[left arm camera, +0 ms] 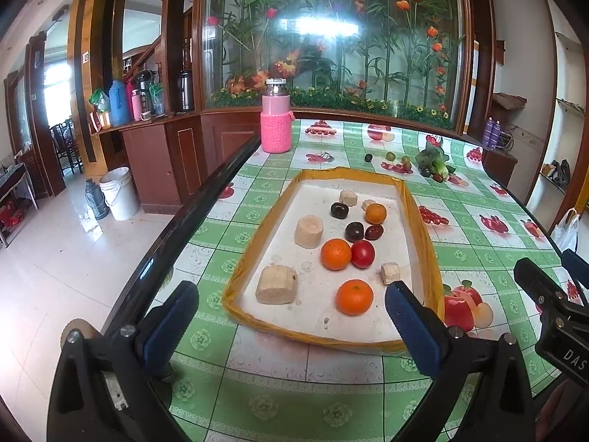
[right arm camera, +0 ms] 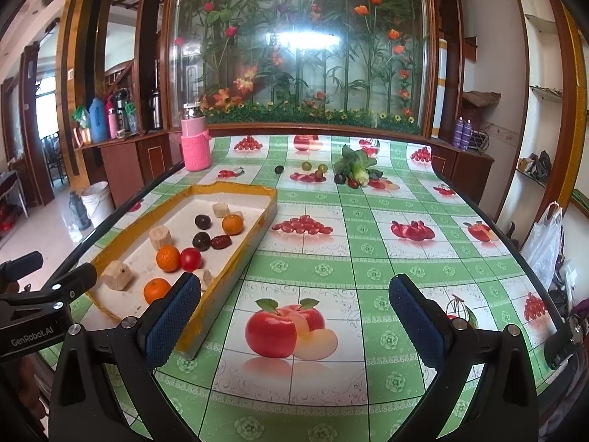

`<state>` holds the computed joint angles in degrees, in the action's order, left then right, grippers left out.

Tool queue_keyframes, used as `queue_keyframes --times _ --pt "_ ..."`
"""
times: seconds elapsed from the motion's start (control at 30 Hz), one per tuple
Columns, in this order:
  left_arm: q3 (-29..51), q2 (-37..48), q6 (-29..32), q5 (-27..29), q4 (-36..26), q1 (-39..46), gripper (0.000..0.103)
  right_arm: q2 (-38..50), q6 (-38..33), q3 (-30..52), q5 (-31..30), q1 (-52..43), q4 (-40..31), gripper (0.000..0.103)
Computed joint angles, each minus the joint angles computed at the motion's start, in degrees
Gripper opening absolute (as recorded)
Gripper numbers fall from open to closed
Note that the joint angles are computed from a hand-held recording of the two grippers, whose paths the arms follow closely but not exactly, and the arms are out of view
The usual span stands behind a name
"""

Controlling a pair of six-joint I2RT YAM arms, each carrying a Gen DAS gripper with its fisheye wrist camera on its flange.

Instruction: Organize fruits

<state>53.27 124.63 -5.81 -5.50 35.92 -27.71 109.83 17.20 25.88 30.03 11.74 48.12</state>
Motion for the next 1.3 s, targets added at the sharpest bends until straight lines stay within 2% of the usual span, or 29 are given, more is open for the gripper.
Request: queue_keyframes --times 0.73,1.0,1.3 --pt "2.87 0.83 1.26 1.94 -3.72 0.35 0.102 1.62 -0.47 2.49 0.48 0.65 -3.09 0.103" --pt "1.77 0.82 2.45 2.12 -0.53 0.15 0.102 2.46 -0.64 3.70 0.20 0.45 -4.00 0.103" --pt "2.64 1.06 1.93 3.04 -2.04 0.58 0.102 2.89 -0.53 4.34 0.03 0.07 -4.85 0.103"
